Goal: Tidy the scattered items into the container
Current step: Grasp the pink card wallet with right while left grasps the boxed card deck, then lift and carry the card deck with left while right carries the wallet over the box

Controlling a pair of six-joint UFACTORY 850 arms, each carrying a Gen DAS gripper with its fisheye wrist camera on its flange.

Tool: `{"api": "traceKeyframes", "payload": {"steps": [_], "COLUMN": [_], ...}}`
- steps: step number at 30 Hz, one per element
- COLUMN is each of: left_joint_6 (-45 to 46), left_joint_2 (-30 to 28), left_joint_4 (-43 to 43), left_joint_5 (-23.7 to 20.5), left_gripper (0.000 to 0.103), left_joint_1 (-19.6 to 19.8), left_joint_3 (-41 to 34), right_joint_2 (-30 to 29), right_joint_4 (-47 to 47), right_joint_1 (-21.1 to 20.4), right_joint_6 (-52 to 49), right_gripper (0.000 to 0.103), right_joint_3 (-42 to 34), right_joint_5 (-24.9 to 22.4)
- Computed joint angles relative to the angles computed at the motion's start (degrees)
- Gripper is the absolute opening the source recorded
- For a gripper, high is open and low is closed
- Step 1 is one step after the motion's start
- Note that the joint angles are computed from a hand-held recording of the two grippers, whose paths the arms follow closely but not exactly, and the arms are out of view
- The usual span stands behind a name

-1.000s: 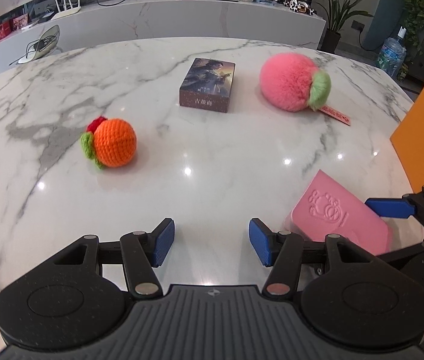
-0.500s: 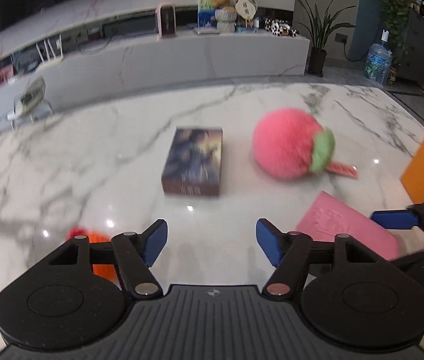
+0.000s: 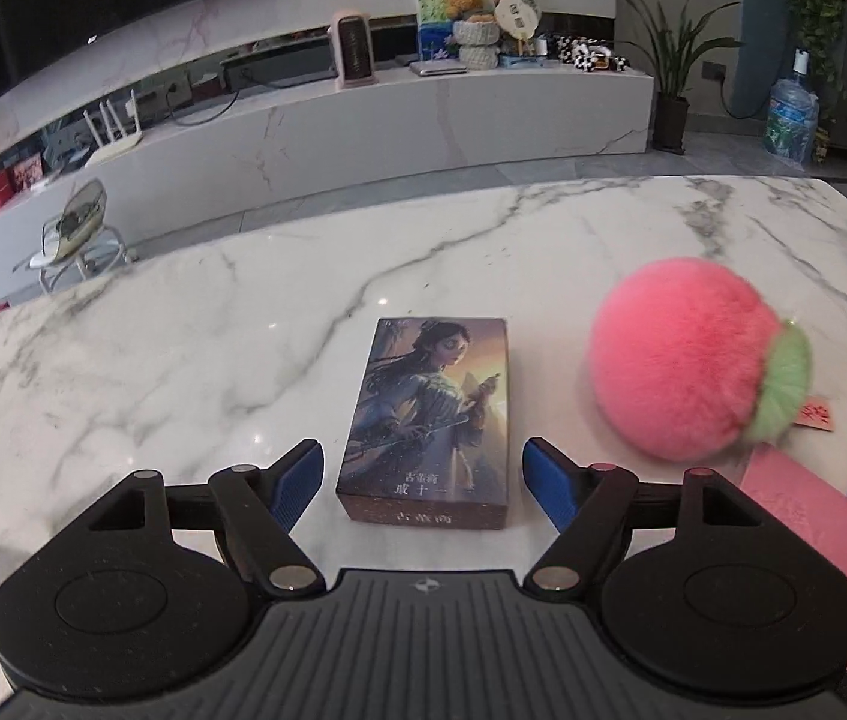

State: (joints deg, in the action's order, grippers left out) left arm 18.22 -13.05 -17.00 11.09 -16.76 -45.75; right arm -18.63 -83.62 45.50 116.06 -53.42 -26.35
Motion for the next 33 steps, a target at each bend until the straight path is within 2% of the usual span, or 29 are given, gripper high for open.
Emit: {"api": "traceKeyframes", "payload": {"steps": [2, 5, 12, 20, 25, 29, 33], "left_joint_6": [-7.2, -15.8, -17.1, -12.1, -13.3, -18.0, -12.8], "left_joint_2": [0.0, 0.4, 1.6, 5.4, 9.7, 13.8, 19.0], "left_joint_4": [6.3, 14.6, 16.2, 12.1, 12.8, 16.6, 10.6], "left_joint_5": [0.0, 0.4, -0.7, -1.5, -3.2, -5.4, -7.5], "left_gripper": [0.086, 0.070, 0.069, 0.068, 0.067, 0.067, 0.067], "left_joint_1": [0.6, 1.3, 1.3, 0.5, 0.2, 0.0, -0.7], "left_joint_3": [0.2, 0.7, 1.3, 3.8, 6.2, 8.9, 12.3], "right_joint_2": [-0.1, -0.3, -0.3, 0.9, 2.9, 4.9, 7.3], "right_joint_4": [-0.5, -0.8, 0.0, 3.1, 4.4, 5.8, 7.2], "right_joint_1": [-0.2, -0.2, -0.4, 0.0, 1.2, 2.4, 4.0], "right_joint_6": [0.6, 1.0, 0.9, -0.8, -1.8, -2.5, -2.8], "right_gripper": [0.090, 0.090, 0.090, 0.089, 0.089, 0.089, 0.089], "right_joint_3": [-0.1, -0.3, -0.5, -0.1, 0.6, 1.6, 3.1], "right_joint_5": [0.1, -0.1, 0.2, 0.3, -1.0, -2.1, -3.1]}}
